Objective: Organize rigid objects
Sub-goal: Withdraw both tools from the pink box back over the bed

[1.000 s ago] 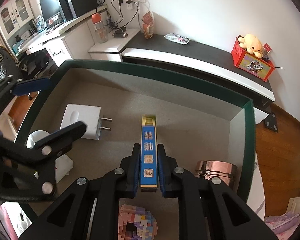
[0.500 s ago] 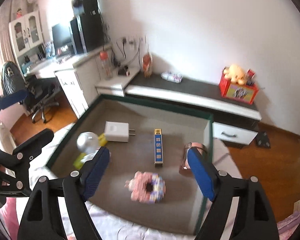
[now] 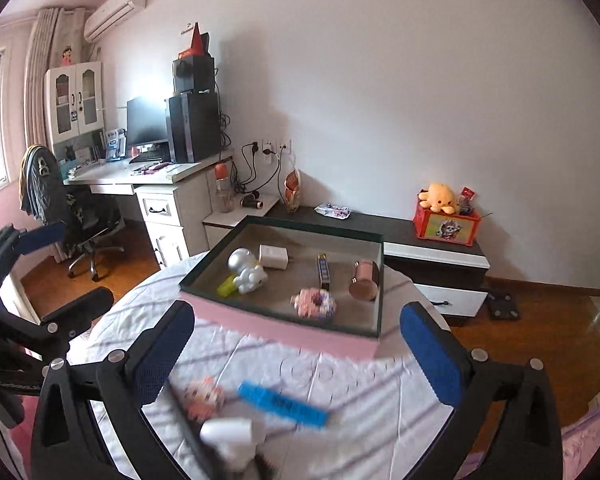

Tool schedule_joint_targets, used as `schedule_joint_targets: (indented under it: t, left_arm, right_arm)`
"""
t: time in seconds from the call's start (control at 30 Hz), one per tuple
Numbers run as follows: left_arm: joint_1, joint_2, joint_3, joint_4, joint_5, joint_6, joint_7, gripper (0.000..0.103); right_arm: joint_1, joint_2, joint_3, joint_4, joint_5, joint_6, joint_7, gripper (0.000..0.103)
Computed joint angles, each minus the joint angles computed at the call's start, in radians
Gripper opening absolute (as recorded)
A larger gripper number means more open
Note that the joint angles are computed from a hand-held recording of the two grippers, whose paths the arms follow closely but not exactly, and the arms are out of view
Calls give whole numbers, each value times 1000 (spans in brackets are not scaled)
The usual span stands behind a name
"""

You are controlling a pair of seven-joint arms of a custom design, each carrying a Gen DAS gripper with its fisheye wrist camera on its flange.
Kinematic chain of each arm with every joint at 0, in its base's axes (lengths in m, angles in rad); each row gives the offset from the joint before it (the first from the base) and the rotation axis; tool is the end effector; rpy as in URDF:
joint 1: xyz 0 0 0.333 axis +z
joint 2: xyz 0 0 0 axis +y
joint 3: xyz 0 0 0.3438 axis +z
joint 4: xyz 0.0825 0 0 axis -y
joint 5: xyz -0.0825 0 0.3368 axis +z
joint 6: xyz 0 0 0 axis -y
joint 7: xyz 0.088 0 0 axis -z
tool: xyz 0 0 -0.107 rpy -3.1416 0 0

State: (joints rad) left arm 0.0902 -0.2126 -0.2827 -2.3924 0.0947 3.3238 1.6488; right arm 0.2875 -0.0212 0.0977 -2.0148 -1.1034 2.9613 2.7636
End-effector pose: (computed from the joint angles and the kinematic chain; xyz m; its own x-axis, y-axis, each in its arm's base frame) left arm 0.4545 -0.1115 0.5920 -0.2664 -0.9418 -0.2050 -0.3649 0.2954 -0.8829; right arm 0.4768 0.2588 0.5934 0.1970 -0.9804 -0.0048 -0.4686 -0.0898 -0.8788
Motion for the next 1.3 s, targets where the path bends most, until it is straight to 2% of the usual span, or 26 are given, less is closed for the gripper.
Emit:
schedule_joint_targets:
  t: [0.07, 0.17, 0.23, 0.37, 0.43, 0.47, 0.6, 0.67, 0.93, 1.1, 1.27, 1.3]
  left_arm:
    - [5, -49, -3, -57, -12, 19, -14, 103]
    - [-77, -120, 77, -143, -37, 45, -46, 103]
    - [-86, -161, 90, -189, -57, 62, -68, 103]
    - [-66, -248, 84, -284, -83, 94, -95, 103]
    - [-115, -279, 140, -321, -65, 99, -88, 103]
    - [-148, -297, 179, -341, -52, 100, -82, 103]
    - [-208, -332, 255, -375, -41, 101, -81, 103]
    - [-190, -340, 244, -382, -47, 102, -84, 103]
    - [-218, -288, 259, -366, -41, 69, -86, 103]
    - [-227, -242, 258, -354, -40, 48, -84, 103]
    - [-294, -195, 314, -337, -35, 26, -77, 103]
    - [-291, -189, 307, -334, -36, 21, -77, 103]
  right_arm:
    - [0, -49, 15, -49, -89, -9, 110, 103]
    - [-13, -111, 55, -102, -198, -40, 240, 103]
    - [-18, -152, 88, -135, -284, -94, 333, 103]
    - [-1, -238, 129, -216, -375, -165, 466, 103]
    - [9, -270, 141, -248, -389, -202, 511, 103]
    - [14, -280, 140, -258, -386, -206, 518, 103]
    - [25, -316, 145, -299, -383, -223, 545, 103]
    - [28, -323, 143, -309, -367, -221, 536, 103]
    - [25, -321, 155, -327, -333, -237, 513, 103]
    - [17, -270, 140, -330, -301, -222, 492, 103]
    - [25, -168, 125, -304, -244, -255, 423, 103]
    - [28, -150, 117, -299, -237, -253, 413, 103]
